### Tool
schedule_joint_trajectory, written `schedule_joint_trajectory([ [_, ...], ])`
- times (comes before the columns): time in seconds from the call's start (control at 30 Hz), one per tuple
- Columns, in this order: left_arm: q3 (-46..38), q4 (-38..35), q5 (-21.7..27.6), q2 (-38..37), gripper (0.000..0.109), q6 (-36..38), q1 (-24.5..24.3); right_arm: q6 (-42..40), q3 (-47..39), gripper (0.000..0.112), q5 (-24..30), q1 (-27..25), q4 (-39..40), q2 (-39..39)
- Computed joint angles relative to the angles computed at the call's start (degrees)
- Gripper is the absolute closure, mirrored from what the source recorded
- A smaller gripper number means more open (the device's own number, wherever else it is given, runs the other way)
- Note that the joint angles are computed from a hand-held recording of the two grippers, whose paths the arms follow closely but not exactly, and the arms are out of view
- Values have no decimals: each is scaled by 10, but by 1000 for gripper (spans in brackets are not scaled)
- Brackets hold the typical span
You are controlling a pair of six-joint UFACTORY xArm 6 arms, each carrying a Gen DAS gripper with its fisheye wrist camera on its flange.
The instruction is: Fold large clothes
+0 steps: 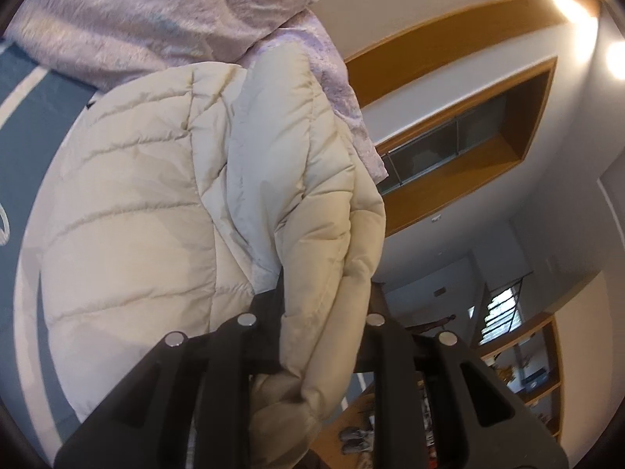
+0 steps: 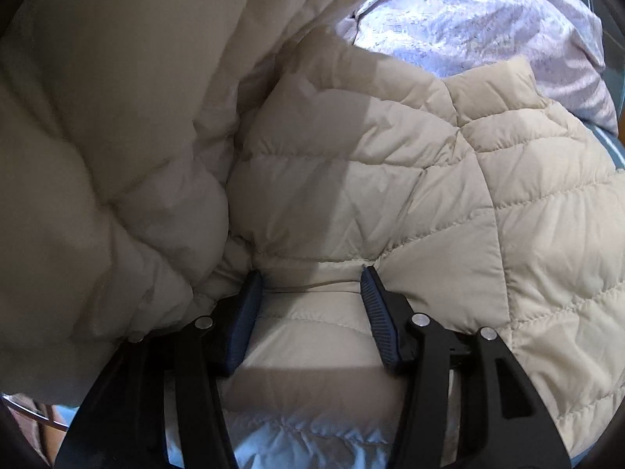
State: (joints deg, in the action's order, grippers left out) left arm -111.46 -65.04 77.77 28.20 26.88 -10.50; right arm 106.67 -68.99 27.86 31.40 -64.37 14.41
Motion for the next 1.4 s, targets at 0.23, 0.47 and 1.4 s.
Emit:
schedule_joint_trajectory([
  [0.23,41,11,-17,-10,88,-15,-16,82,58,57,-15,1,-69,-53],
  [0.47,65,28,-37,-9,88,-27,-40,51,85,57,57,29,-41,-87],
  [1.4,167,137,-155,-56,85,2,-124,84,233,57,203,68,-44,-240],
])
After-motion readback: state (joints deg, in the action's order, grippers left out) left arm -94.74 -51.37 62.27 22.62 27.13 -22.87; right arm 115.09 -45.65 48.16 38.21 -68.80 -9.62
